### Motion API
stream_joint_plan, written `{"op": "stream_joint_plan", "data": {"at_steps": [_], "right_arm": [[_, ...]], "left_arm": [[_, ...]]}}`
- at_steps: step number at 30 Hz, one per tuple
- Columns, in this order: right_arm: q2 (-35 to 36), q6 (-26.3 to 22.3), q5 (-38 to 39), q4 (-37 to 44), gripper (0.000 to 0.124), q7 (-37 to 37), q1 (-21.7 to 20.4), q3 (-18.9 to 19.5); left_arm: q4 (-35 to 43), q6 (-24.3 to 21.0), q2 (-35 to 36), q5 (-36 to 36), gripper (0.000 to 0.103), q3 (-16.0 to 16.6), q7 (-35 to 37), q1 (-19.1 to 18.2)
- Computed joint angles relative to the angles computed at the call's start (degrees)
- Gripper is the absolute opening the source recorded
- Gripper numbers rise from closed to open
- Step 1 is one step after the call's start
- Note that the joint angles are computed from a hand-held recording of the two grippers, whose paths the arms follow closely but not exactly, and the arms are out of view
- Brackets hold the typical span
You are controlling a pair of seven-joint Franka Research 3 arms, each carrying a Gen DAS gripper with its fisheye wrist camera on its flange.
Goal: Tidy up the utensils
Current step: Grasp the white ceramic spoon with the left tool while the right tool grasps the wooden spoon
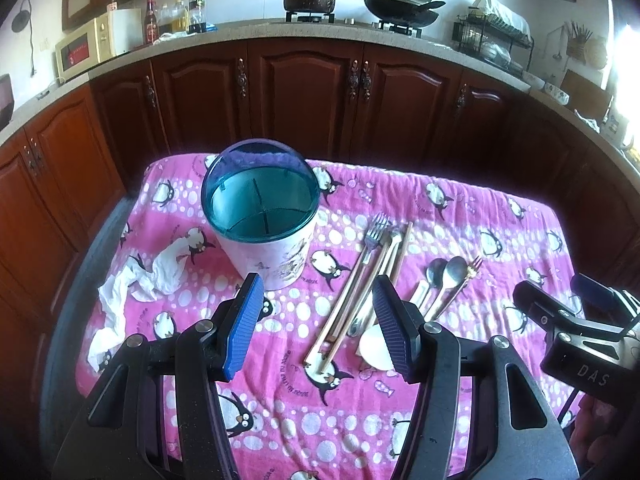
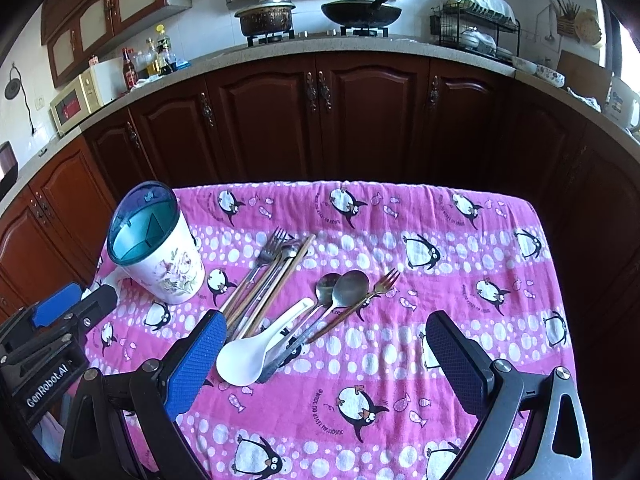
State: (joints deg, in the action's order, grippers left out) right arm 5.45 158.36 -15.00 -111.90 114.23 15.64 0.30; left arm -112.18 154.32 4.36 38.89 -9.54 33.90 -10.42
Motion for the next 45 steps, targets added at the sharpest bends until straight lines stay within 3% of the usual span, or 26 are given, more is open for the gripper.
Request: {"op": "stream_joint_plan", "data": {"at_steps": [5,9,11,13,15,19,26,33,37,45], "right_arm": [[3.00,-1.93,8.37,1.20,0.099,-7.41,-1.41,0.58],[4.83,0.84,18.20,-0.01,0.096,-15.89,-3.19,1.77],[6.08,0.85,27.05,0.57,0.081,-22.96,-5.09,3.82],[7.89,-0.89,39.14,2.59,0.073,-33.06,-7.87,7.06],[9.90,-3.15,45.04,5.03,0.060,-37.86,-8.51,7.87],[12.70,-4.78,45.67,8.49,0.056,-38.66,-6.41,5.59],[16.46,-7.07,49.61,12.35,0.045,-38.53,-8.61,4.32],[21.48,-9.47,54.67,19.22,0.044,-45.81,-12.91,6.62],[26.21,-14.96,54.59,26.60,0.044,-50.97,-14.67,7.33],[34.12,-23.99,57.43,37.01,0.044,-57.49,-17.73,8.98]], "left_arm": [[-0.02,-1.03,1.07,-4.40,0.056,0.11,3.15,0.68],[-0.01,-1.14,1.85,-4.39,0.056,0.35,4.19,0.68],[0.30,-0.89,2.71,-6.53,0.056,0.12,6.54,0.91],[0.65,-0.11,3.81,-11.25,0.056,-0.52,10.99,1.51],[1.11,0.21,4.78,-14.37,0.056,-0.75,13.50,1.64],[2.50,1.66,6.69,-18.01,0.056,-1.30,18.87,1.47],[10.01,1.98,13.46,-28.55,0.056,-5.22,36.45,2.50],[25.12,-6.90,25.17,-37.38,0.056,-8.82,51.70,3.20],[32.73,-12.53,30.24,-37.77,0.055,-7.74,56.13,1.43],[49.76,-24.52,40.75,-39.35,0.039,-6.72,62.50,-1.20]]}}
